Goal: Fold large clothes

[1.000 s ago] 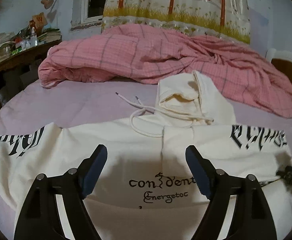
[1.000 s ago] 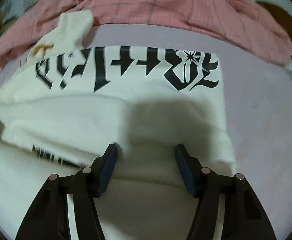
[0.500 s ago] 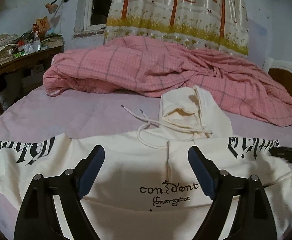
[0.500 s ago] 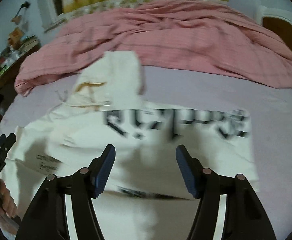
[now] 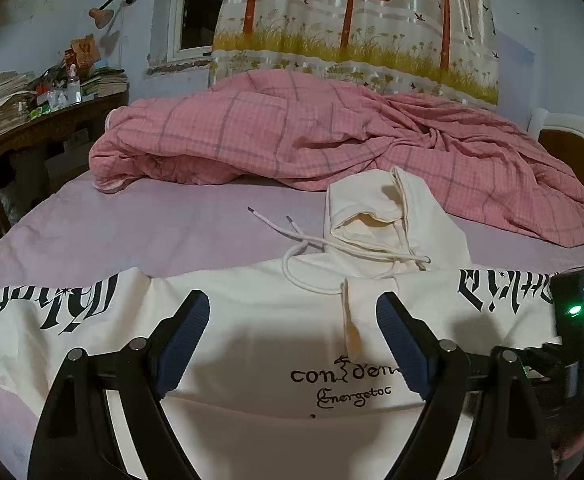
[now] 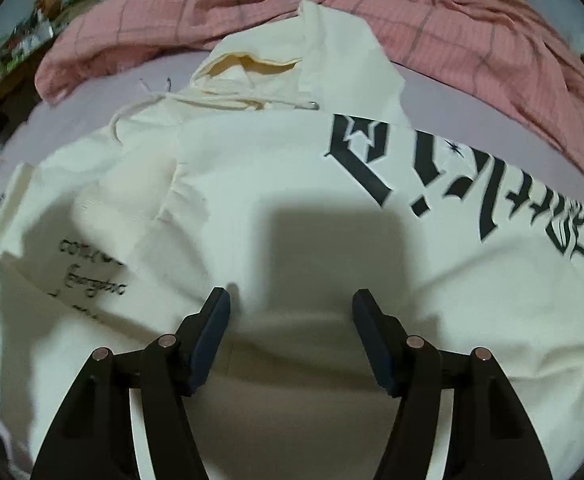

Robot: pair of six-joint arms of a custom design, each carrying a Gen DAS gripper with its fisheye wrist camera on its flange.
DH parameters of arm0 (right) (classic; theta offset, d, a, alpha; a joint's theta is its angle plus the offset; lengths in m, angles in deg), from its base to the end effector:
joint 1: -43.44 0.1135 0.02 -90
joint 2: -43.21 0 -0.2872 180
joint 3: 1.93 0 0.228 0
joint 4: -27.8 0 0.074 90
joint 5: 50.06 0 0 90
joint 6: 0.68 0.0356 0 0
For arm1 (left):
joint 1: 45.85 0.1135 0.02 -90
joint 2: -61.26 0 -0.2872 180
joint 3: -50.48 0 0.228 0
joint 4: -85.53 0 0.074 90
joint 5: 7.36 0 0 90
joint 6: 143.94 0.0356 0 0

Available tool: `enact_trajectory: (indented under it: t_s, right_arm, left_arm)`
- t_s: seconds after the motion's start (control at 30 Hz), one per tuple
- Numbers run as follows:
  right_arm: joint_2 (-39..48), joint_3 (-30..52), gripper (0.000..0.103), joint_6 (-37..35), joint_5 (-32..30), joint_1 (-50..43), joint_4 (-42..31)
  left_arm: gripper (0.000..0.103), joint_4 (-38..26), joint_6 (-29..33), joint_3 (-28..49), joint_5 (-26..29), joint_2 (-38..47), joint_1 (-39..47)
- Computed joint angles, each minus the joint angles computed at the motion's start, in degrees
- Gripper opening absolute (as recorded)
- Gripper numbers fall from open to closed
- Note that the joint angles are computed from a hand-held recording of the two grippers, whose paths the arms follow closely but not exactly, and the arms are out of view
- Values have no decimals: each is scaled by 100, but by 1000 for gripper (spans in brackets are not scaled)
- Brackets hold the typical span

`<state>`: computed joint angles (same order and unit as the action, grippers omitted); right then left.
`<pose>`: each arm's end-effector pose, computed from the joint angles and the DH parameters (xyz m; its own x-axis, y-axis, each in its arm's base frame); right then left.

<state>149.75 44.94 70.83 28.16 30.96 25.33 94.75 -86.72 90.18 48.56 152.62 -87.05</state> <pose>0.2630 -0.0508 0.0958 -0.8562 -0.1285 -0.5004 -0.1615 0.9866 0.0230 0.1972 -0.1461 0.1520 -0.5538 -0.1112 -0.8252 -0.0778 0.9936 -0.0816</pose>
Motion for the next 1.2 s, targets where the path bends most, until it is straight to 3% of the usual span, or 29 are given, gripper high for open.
enact_trajectory:
  t_s: [0.13, 0.23, 0.37, 0.6, 0.7, 0.73, 0.77, 0.87, 1.0, 1.07, 1.2]
  right_arm:
    - [-454, -376, 66, -100, -855, -730, 80]
    - [-851, -510, 66, -549, -660, -848, 171]
    - [-1505, -778, 85, -831, -757, -1345, 612]
    - [-1914, -198, 87, -1024, -1822, -2205, -488]
    - [-1753, 360, 87, -1237, -2480, -2419, -1568]
    - [-1817, 287, 87, -1172, -2499, -2436, -1486]
    - [-1928, 182, 87, -1091, -2440, -2440, -1300]
    - [-2321, -155, 87, -972, -2223, -2495, -711]
    - [-2433, 15, 88, -900, -2712, -2858, -1009]
    - [-2444, 74, 89, -865, -2927, -3032, -1115]
    - [-2533, -172, 93, -481, -2942, -3103, -552]
  left_arm:
    - [85, -12, 67, 35, -32, -21, -164]
    - [85, -133, 248, 81, -259, -107, -376]
    - [85, -254, 404, 75, -617, -350, -569]
    - [87, -99, 489, -101, -761, -734, -717]
    - [87, -45, 188, -195, 343, -975, -488]
    - [87, 17, 97, -225, 439, -1032, -543]
    - [87, 27, 42, -236, 276, -1074, -690]
    - [87, -272, 239, -16, -941, -1036, -1389]
    - [89, -481, 257, 157, -1867, -856, -1782]
    - [94, -242, 422, 119, -2089, -769, -1915]
    - [103, 380, 749, -95, -2504, -835, -2159]
